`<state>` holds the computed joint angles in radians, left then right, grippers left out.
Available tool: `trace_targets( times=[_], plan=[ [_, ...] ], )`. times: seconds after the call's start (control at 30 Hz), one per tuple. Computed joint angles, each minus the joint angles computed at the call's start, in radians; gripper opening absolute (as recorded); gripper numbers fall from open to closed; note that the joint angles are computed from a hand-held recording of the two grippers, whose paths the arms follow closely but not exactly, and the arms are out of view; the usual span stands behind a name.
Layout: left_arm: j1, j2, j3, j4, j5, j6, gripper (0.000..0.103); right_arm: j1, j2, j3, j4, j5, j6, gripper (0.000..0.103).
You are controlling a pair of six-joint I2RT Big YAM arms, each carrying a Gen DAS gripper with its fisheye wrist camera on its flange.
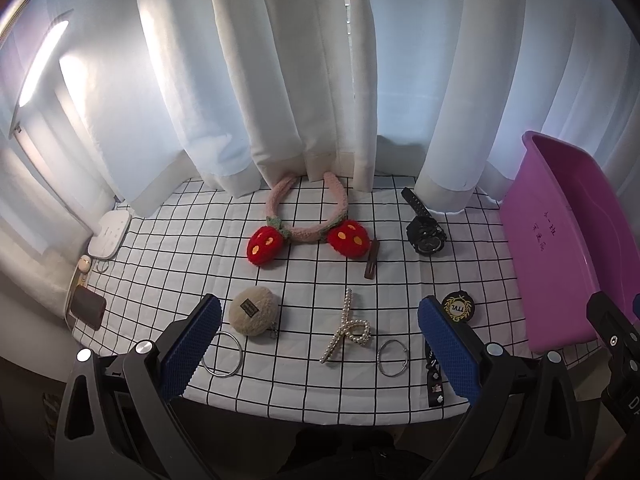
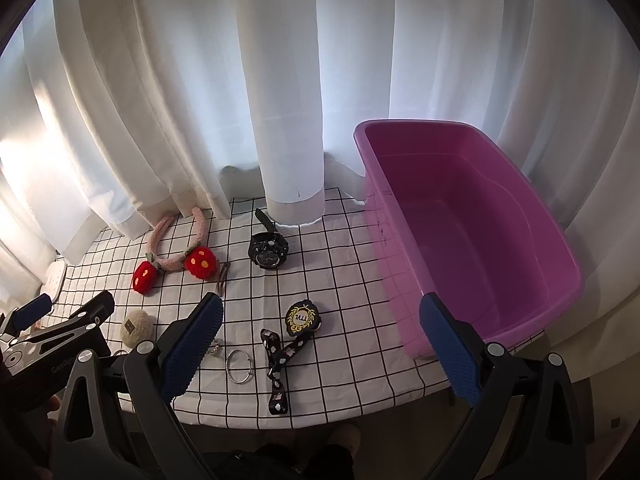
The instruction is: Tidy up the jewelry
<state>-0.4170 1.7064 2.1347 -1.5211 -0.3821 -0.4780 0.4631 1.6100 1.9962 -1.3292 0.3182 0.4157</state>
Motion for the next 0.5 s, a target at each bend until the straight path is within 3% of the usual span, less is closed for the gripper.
trace_targets(
  times=[0.37,0.5],
  plan=[
    [0.002,-0.008,-0.011,-0.002,0.006,-0.009,0.097,0.001,-0.003,-0.004,-0.006,-0.014,0.003,0.094],
    [0.016,-0.028,-0.045,0.017,0.043,-0.030,0.097,-0.001,-0.005,-0.019,0.000,-0.046,-0.002,0.094]
  ],
)
